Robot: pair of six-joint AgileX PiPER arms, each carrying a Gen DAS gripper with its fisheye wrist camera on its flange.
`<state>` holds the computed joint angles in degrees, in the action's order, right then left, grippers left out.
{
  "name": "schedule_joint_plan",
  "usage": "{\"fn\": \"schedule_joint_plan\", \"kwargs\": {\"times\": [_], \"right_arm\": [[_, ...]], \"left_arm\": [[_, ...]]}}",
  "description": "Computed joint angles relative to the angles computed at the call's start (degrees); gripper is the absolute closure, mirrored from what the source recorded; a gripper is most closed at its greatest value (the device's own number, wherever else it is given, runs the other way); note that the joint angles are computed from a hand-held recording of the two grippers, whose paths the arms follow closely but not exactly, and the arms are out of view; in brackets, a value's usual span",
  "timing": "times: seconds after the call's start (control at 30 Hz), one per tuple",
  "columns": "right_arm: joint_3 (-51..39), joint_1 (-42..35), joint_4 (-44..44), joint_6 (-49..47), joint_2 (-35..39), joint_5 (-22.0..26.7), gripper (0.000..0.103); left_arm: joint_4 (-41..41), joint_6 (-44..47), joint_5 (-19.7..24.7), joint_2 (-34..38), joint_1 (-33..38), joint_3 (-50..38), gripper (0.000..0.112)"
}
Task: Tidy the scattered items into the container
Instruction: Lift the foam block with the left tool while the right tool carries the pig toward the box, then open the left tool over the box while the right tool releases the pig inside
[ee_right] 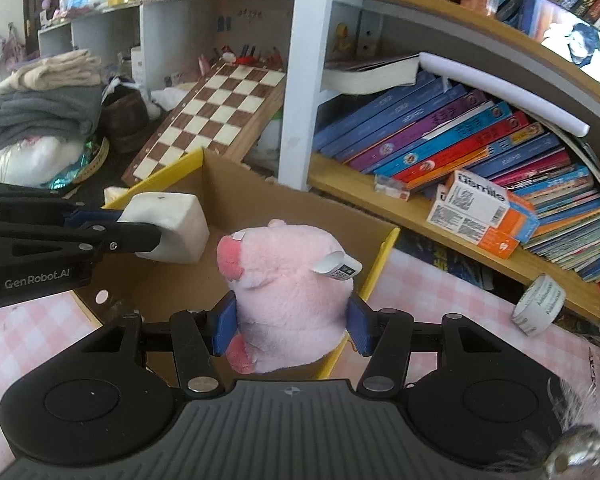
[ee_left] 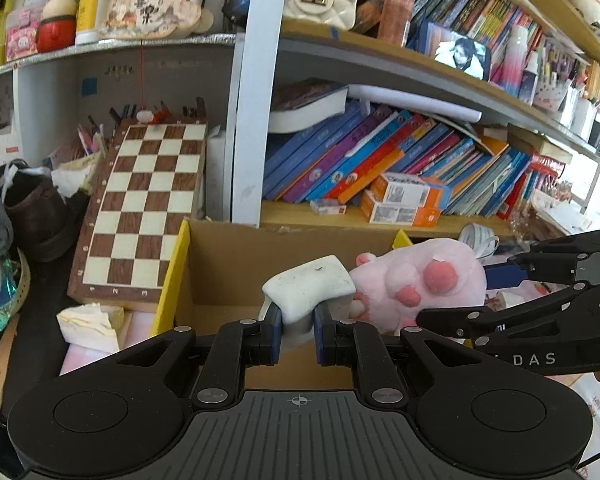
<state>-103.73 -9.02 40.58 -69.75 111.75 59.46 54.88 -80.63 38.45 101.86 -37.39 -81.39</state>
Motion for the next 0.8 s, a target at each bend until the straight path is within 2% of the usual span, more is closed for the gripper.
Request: {"fn": "schedule_joint_plan", "kwargs": {"times": [0.8], "right_arm": [[-3.54, 2.44, -4.54, 1.65, 5.11, 1.85, 0.050]], "left_arm": [[-6.97, 6.72, -0.37, 3.56, 3.17, -1.59, 0.097]]}}
